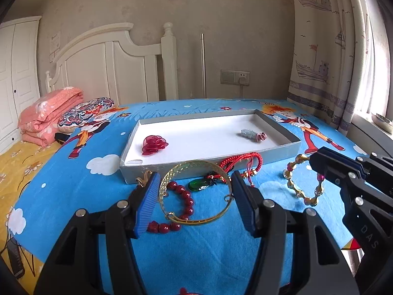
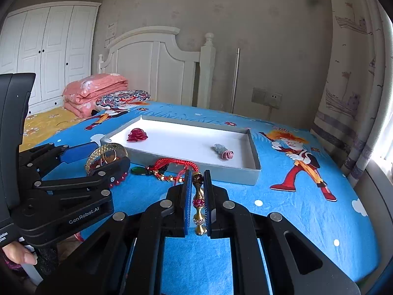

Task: Organize jewelry
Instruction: 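Grasp the gold bangle with the left gripper while the right carries the bracelet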

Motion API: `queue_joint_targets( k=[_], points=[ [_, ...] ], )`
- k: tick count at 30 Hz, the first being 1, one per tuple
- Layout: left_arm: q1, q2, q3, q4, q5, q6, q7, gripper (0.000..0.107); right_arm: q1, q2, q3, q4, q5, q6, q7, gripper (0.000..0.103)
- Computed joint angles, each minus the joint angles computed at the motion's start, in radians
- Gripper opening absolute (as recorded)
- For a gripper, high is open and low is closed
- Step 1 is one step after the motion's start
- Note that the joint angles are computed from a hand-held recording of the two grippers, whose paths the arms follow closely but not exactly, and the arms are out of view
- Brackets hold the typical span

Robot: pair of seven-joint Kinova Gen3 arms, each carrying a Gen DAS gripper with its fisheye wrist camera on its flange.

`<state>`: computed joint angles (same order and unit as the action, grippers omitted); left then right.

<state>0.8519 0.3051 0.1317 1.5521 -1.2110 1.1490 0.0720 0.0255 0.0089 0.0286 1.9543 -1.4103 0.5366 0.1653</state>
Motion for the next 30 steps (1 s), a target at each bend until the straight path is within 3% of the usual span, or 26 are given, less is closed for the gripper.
queue_joint_targets(
  k=[11, 30],
  points=[
    [-0.020, -0.063, 0.032, 0.095, -0.036, 0.046, 0.137, 0.058, -0.032, -0.018, -0.013, 0.001, -0.007, -0.014, -0.068, 0.009],
    [-0.031, -0.035, 0.039, 0.042, -0.042, 0.071, 0.097, 0.058, -0.058, 0.017, -0.033, -0.066, 0.033, -0.058, -0.120, 0.009]
  ],
)
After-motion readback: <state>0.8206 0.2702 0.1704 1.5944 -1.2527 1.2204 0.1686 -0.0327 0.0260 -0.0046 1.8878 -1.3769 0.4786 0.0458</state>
